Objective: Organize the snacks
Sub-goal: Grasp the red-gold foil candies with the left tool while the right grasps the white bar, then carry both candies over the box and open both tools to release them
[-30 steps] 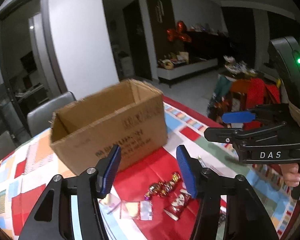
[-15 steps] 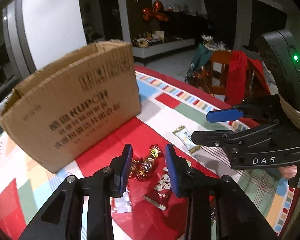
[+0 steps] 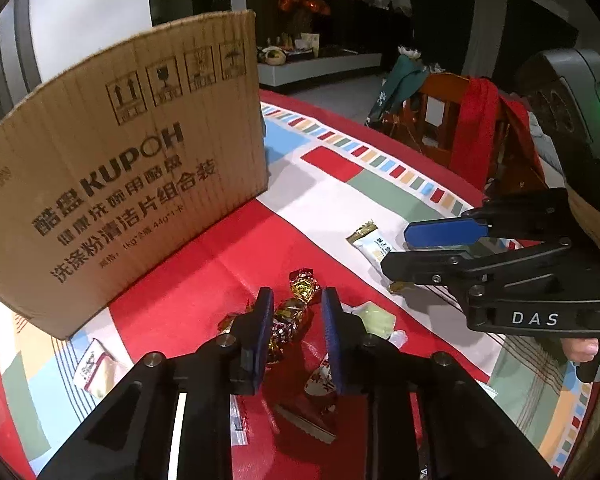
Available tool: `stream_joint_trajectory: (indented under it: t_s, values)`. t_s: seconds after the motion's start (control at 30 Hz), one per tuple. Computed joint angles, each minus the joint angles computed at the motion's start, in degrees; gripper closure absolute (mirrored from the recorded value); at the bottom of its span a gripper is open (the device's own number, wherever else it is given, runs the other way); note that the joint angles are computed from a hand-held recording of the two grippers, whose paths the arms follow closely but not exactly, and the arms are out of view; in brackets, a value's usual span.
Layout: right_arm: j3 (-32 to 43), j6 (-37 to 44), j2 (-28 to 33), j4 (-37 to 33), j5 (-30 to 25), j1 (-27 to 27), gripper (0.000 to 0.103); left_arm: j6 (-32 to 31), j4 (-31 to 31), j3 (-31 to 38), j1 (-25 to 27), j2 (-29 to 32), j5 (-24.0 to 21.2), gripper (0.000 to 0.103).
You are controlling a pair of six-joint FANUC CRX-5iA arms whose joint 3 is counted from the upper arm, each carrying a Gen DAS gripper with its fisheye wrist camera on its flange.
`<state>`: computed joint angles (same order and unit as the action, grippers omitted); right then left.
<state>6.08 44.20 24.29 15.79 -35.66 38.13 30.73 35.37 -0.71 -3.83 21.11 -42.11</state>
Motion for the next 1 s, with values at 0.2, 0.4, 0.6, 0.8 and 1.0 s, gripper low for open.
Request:
stream_joint_trajectory:
  t_s: [0.2,0.4,0.6,0.8,1.0]
  values:
    - [2.5,3.1,1.6,-3.9,-1.3,-0.6,0.073,2.4,-1.5,1.9,0.0,1.6,-1.4,0.078]
    - [3.7,2.7,2.7,-2.4,-1.7,-0.5,0.076,5.3,-4.4,4.0,-0.5,3.1,-2.7,0.078]
    - [3.9,1.9,3.4,-0.1,-1.8,-0.2,0.082,8.3,-4.9,4.8,-0.5,3.7,-3.2,0.083]
    - [3.8,1.2,3.5,0.5,-1.7,-0.2,0.082,9.3,-3.1,3.8,0.1,2.6,-2.4,0.083]
    - [2.1,-0.1,1.7,2.1,0.1,0.2,0.082,8.7,-0.9,1.5,0.4,0.2,-0.8,0.083]
